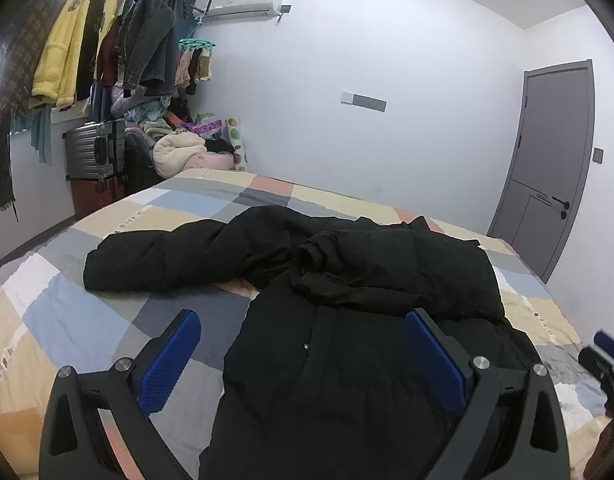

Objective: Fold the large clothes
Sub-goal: 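Open the right tool to release the sleeve and withdraw it, then grasp the other sleeve cuff with the left tool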

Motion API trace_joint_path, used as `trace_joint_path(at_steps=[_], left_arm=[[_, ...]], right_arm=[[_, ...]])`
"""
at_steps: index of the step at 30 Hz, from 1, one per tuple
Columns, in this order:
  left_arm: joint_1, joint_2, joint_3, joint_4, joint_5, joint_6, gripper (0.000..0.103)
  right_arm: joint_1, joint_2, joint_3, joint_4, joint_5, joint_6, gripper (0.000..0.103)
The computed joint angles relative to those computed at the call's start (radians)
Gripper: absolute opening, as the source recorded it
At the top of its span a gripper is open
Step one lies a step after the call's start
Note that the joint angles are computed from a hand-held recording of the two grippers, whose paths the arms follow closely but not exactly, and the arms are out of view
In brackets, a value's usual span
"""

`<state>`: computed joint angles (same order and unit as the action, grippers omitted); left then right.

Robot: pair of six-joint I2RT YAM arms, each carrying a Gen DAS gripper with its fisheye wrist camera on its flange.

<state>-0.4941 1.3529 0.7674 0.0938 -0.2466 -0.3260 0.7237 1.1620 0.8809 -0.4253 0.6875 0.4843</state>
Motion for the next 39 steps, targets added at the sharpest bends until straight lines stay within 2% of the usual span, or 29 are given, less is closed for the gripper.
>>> trace_joint_path(at_steps=[4, 7, 11, 16, 22, 30, 34, 39], left_arm=[[0.001, 0.034, 0.003, 0.021, 0.008, 0.011, 0.103], [0.006, 0.084, 0.017, 0.033, 0.018, 0.0, 0.103], [0.018, 0.149, 0.041, 0.042, 0.027, -0.005, 0.103], [0.081, 0.246, 0.105, 0.033, 0.085, 0.007, 0.103], [0.216, 0.374, 0.245, -0.004, 0.179, -0.007, 0.103], [0.439, 0.596, 0.471, -0.085, 0.354, -0.144, 0.103], [0.529, 0.714, 0.58, -0.118, 0.455, -0.209, 0.103], [0.62, 0.874, 0.758, -0.18, 0.535, -0.24, 0.102]], right_arm=[[0.01, -0.03, -0.075, 0.042, -0.011, 0.057, 0.091], [0.024, -0.017, -0.107, 0.084, -0.006, 0.075, 0.097], [0.04, 0.034, -0.114, 0.148, -0.007, 0.02, 0.099], [0.034, 0.053, -0.118, 0.189, -0.047, 0.001, 0.103], [0.021, 0.076, -0.122, 0.201, -0.079, 0.001, 0.103], [-0.019, 0.111, -0.132, 0.191, -0.13, 0.048, 0.103], [-0.023, 0.181, -0.111, 0.222, -0.092, 0.036, 0.103], [-0.073, 0.265, -0.087, 0.301, -0.117, -0.007, 0.103]])
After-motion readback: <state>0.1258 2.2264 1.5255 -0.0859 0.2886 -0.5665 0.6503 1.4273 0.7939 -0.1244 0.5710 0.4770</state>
